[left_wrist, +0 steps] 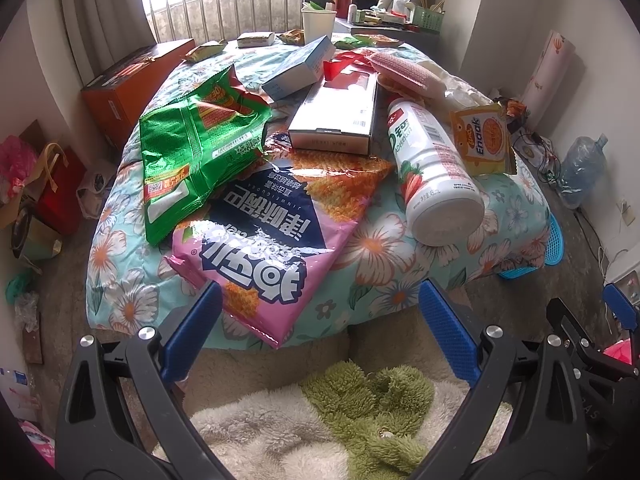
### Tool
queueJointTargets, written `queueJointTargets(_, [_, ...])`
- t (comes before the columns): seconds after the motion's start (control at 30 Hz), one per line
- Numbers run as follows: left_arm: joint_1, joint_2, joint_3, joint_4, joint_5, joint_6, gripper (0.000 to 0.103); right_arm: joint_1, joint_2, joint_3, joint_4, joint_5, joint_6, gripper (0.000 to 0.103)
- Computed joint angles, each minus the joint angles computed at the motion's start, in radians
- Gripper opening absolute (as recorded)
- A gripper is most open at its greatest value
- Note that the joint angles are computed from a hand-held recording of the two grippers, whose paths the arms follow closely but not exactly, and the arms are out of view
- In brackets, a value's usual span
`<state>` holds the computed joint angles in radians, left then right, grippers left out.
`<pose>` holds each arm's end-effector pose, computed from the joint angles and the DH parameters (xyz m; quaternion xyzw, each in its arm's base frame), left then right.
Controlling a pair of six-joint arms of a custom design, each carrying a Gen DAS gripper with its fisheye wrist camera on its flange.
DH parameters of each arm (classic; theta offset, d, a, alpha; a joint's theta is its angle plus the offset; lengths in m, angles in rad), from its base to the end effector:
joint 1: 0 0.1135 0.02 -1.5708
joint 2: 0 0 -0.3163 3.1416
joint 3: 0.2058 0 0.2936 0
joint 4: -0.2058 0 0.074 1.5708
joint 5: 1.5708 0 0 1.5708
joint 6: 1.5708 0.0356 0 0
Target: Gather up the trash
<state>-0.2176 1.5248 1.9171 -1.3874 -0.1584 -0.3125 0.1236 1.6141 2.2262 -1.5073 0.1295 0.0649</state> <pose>0.3015 -0.0609 0.5032 -0.0678 0.9537 -0.0009 0.2930 0.3011 0.0328 0.5585 -0.0062 0.9417 -0.0297 0.3350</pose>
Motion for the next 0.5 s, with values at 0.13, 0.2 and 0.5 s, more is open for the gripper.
queueJointTargets(0.13, [-0.002,0.009,0.007,-0.007,-0.001,-0.005,0.094,-0.002,0.002,0.003,-0.001,-0.003,-0.001,0.097])
queueJointTargets(0.2, [-0.002,0.009,0.006,-0.010,0.000,-0.006,0.094,-0.004,0.007,0.010,-0.005,-0.004,-0.003,0.097])
queueJointTargets(0.5, [-0.002,0.011,0.007,-0.014,0.000,-0.007,0.094,-0.006,0.025,0.041,-0.021,-0.008,-0.005,0.097])
